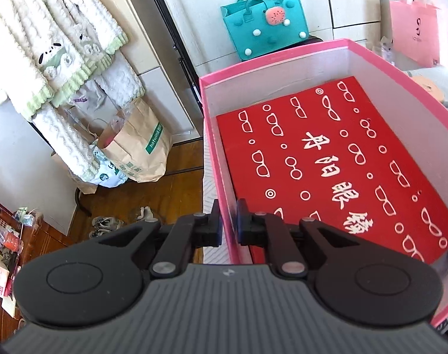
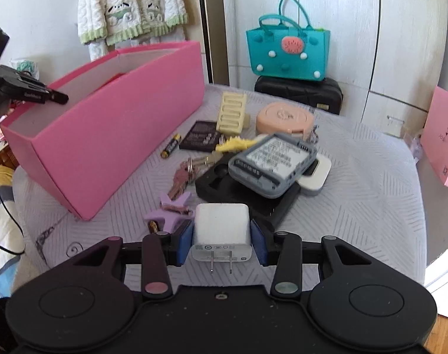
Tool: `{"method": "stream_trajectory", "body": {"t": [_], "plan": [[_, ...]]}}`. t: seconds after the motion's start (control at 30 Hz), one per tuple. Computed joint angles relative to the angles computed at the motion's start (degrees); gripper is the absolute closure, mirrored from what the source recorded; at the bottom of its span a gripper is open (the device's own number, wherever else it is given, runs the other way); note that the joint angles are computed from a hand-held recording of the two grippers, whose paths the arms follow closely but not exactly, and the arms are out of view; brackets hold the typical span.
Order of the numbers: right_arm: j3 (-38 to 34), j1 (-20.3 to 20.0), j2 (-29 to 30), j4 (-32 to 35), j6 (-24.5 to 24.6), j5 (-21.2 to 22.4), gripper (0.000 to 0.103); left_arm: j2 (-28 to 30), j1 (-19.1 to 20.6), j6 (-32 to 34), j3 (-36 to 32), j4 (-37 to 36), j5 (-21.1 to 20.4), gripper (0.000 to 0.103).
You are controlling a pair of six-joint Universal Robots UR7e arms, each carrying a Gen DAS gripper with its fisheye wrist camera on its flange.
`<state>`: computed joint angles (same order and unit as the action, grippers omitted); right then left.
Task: Organize rigid objects
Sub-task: 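Carry the white plug into the pink box and open the right gripper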
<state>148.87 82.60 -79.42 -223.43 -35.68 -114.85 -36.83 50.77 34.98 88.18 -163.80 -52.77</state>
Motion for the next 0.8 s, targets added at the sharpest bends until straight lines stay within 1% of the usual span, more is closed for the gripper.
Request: {"method": "stream_trajectory", "body": {"t": [0.1,0.2,0.3,0.37,0.47,0.53,0.57,0.63,0.67,0.73,0.8], "plan": [[-1.2,3.3,-0.6,-0.5,-1.4,-2.1,0.055,-0.5,0.3,0.5,-0.7,1.5,-1.3,0.095],[-4.1,7.4,-1.4,2.1,-2.2,-3.9,0.055,-0.3,0.1,2.8,-1.0,0.1,-1.1,0.096],[-8.2,10.7,-1.6,6.7,-3.3,-2.7,0.055,0.5,-0.3,3.6,-1.6,-1.4,-0.8,0.097],[-12.0,12.1,-2.0,13.7,-2.7,0.4,0.055,1.0,-0.2,4.7,-1.7,-2.8,-1.0,0.097],[-18.4,13.6,-1.0,25.3,-0.1,4.0,0.055,1.1,0.0,6.5,-0.7,-5.7,-1.5,0.097],[-24.5,15.0,1.6,34.6,2.5,4.5,0.055,0.4,0.2,4.4,-0.8,-3.6,-2.0,0.098],[-27.7,15.5,3.1,38.9,4.0,4.3,0.055,-0.1,0.2,2.3,-1.7,-0.5,-2.2,0.098],[-34.3,16.4,6.8,47.6,6.9,3.2,0.055,-1.1,0.6,-4.3,-4.1,8.4,-2.8,0.097],[-37.4,16.6,8.6,51.0,8.3,2.5,0.055,-1.4,0.8,-6.6,-5.0,11.5,-3.1,0.097],[-43.5,17.0,13.0,56.8,10.7,0.3,0.055,-1.6,1.0,-7.4,-4.8,11.7,-3.6,0.097],[-48.5,17.3,17.1,60.0,12.3,-2.1,0.055,-1.7,1.3,-7.5,-3.5,9.3,-4.3,0.099]]}}
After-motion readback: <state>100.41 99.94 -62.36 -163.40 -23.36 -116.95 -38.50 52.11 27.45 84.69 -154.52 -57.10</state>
